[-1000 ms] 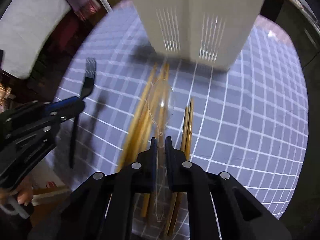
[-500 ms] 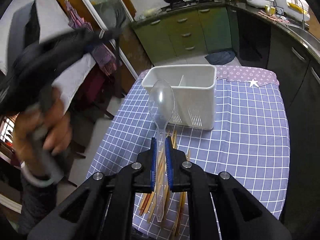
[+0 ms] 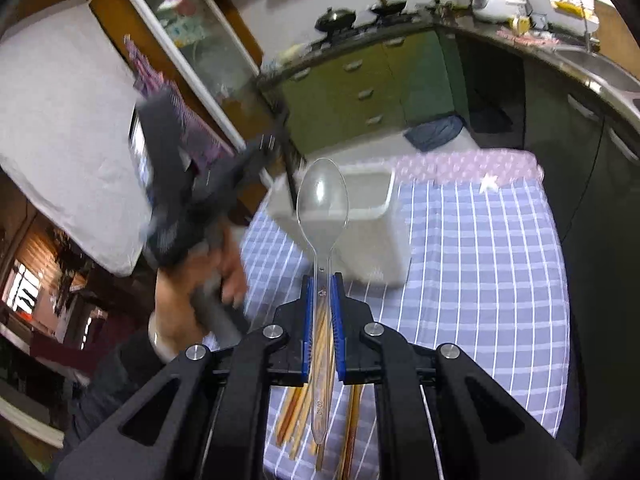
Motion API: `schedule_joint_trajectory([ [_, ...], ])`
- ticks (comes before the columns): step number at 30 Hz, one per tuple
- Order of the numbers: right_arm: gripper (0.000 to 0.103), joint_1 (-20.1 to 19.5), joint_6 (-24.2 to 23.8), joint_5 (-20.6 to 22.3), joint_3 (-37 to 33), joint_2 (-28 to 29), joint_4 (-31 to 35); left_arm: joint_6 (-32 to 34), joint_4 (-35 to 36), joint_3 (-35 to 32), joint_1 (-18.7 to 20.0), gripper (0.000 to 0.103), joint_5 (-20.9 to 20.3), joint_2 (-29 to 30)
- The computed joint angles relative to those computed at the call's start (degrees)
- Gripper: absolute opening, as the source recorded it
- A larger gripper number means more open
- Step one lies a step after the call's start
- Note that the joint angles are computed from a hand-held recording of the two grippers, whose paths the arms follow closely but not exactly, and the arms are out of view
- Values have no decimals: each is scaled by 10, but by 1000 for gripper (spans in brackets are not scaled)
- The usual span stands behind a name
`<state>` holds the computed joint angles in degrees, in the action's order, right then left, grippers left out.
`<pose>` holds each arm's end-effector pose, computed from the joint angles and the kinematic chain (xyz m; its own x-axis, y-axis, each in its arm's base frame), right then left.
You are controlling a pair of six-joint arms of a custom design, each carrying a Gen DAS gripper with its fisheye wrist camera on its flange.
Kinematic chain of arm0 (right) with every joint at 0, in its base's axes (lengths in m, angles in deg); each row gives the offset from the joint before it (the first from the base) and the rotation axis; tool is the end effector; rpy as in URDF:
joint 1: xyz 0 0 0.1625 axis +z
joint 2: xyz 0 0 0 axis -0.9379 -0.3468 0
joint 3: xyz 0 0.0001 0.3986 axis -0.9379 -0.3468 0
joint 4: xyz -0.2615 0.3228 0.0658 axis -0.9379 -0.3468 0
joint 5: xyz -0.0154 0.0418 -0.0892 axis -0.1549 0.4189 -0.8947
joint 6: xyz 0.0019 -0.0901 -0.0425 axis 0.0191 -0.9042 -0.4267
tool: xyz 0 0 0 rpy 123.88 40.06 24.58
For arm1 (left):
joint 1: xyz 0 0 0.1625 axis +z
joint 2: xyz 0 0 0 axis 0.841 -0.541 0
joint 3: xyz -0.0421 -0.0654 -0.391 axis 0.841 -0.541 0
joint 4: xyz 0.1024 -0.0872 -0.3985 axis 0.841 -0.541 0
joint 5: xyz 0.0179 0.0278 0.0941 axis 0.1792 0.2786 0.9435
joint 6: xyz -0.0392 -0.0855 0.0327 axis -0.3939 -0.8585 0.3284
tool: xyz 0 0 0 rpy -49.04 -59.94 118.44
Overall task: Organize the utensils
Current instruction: 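Lower the fork into the white caddy with the left tool while the right tool lowers the spoon in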
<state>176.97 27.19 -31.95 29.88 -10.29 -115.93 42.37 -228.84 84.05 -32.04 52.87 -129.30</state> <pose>0.2388 -0.4050 0.4580 -0.9081 -0.2890 0.3029 -0.4095 0.7641 -0.4985 -0.5034 -0.4801 0.1973 -0.7891 0.1351 -0.5992 0.5829 0.4722 -0.6612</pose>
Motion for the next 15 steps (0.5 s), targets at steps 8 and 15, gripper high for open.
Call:
schedule_joint_trajectory([
  [8, 10, 18, -9, -22, -51, 95, -193, -67, 79, 62, -26, 23, -8, -86],
  [15, 10, 25, -54, -65, -93, 196, -348, -126, 134, 104, -41, 23, -26, -144],
])
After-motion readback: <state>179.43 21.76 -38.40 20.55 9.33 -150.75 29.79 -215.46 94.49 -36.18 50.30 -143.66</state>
